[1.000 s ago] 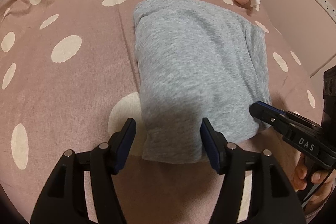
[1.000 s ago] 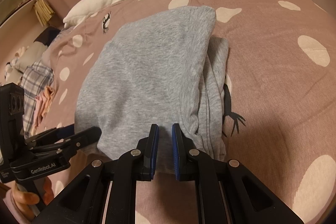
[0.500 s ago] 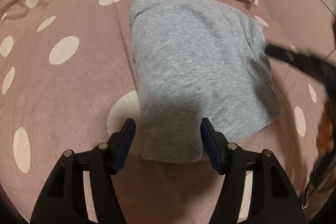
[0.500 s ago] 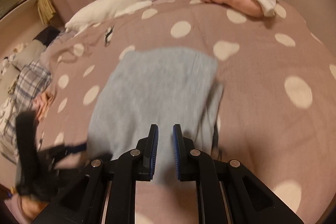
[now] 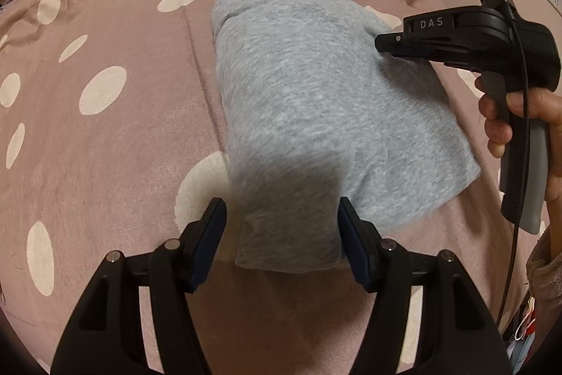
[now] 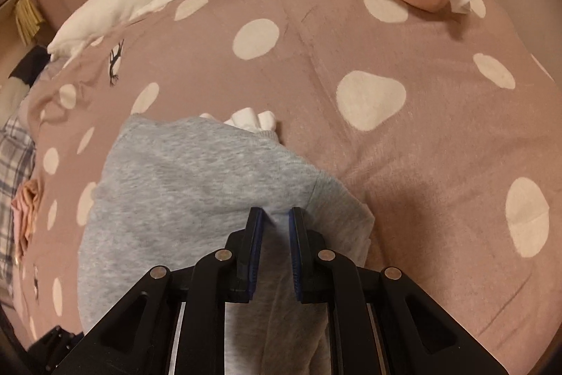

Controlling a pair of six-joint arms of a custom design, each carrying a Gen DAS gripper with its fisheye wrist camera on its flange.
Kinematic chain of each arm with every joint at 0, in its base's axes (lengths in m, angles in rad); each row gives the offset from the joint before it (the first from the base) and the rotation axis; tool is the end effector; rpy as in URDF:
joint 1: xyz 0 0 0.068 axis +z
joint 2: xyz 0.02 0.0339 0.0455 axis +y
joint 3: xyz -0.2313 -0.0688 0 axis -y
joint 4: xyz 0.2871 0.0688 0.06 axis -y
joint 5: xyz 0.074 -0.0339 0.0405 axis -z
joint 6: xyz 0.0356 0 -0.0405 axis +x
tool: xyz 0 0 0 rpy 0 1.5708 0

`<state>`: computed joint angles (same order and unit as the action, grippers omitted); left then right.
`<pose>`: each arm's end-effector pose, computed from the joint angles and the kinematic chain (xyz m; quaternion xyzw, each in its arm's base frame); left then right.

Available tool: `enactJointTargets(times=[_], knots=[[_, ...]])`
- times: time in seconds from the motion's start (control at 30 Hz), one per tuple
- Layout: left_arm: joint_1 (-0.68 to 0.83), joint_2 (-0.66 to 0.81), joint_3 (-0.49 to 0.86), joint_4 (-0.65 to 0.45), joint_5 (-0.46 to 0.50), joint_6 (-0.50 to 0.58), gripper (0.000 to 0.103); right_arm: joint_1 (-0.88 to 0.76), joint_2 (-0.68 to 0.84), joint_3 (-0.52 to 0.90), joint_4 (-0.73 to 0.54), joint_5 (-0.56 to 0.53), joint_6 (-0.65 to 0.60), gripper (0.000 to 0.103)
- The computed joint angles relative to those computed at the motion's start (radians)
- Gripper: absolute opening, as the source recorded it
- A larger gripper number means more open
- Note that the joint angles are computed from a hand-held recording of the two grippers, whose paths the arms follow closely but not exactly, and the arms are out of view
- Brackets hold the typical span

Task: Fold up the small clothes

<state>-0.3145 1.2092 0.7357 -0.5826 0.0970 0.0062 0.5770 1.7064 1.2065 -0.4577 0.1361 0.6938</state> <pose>0.2604 -0.0883 0.1571 0.1664 0.9516 -0.0854 0.2440 0.3336 0.2114 0.1684 0.0760 0.9483 0.1265 0.2808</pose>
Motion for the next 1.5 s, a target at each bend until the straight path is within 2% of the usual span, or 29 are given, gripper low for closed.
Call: enactJointTargets(times=[0.13,0.37,0.57,0.67,0.7,0.8,0.97,1.17,1.33,1.5], knots=[[-0.004,-0.01,-0.006,0.0,-0.013,0.007,0.064,0.026,-0.057,-0.014,-0.038,0.047,0.012,0.011],[-0.027,-0.029,-0.025,0.009,-0.043,-0.003,0.064,0.133,-0.282,-0.169,-0.027,0.085,-0.075,0.011],[-0.04,-0.043,-0.036,0.011,-0.064,-0.008,0.064,0.212,-0.335,-0.247,-0.075,0.096,-0.107,0.011],[-0.04,-0.052,-0.037,0.005,-0.068,-0.008,0.064,0.221,-0.305,-0.251,-0.122,0.11,-0.097,0.011],[-0.039,-0.059,-0.036,-0.002,-0.068,-0.012,0.064,0.224,-0.311,-0.275,-0.114,0.111,-0.086,0.013],[-0.03,-0.107,-0.038,-0.03,-0.057,-0.021,0.062,0.222,-0.337,-0.324,-0.085,0.106,-0.043,0.027],[-0.051,-0.202,-0.043,-0.03,-0.106,-0.011,0.062,0.239,-0.358,-0.367,-0.046,0.113,0.01,0.033],[-0.049,-0.085,0.043,0.03,-0.103,0.013,0.062,0.231,-0.387,-0.412,0.002,0.091,0.052,0.035],[-0.047,0.086,0.162,0.073,-0.083,-0.005,0.06,0.227,-0.397,-0.432,0.03,0.084,0.056,0.036],[-0.068,0.226,0.257,0.087,-0.134,-0.016,0.061,0.229,-0.408,-0.447,0.038,0.089,0.051,0.037]])
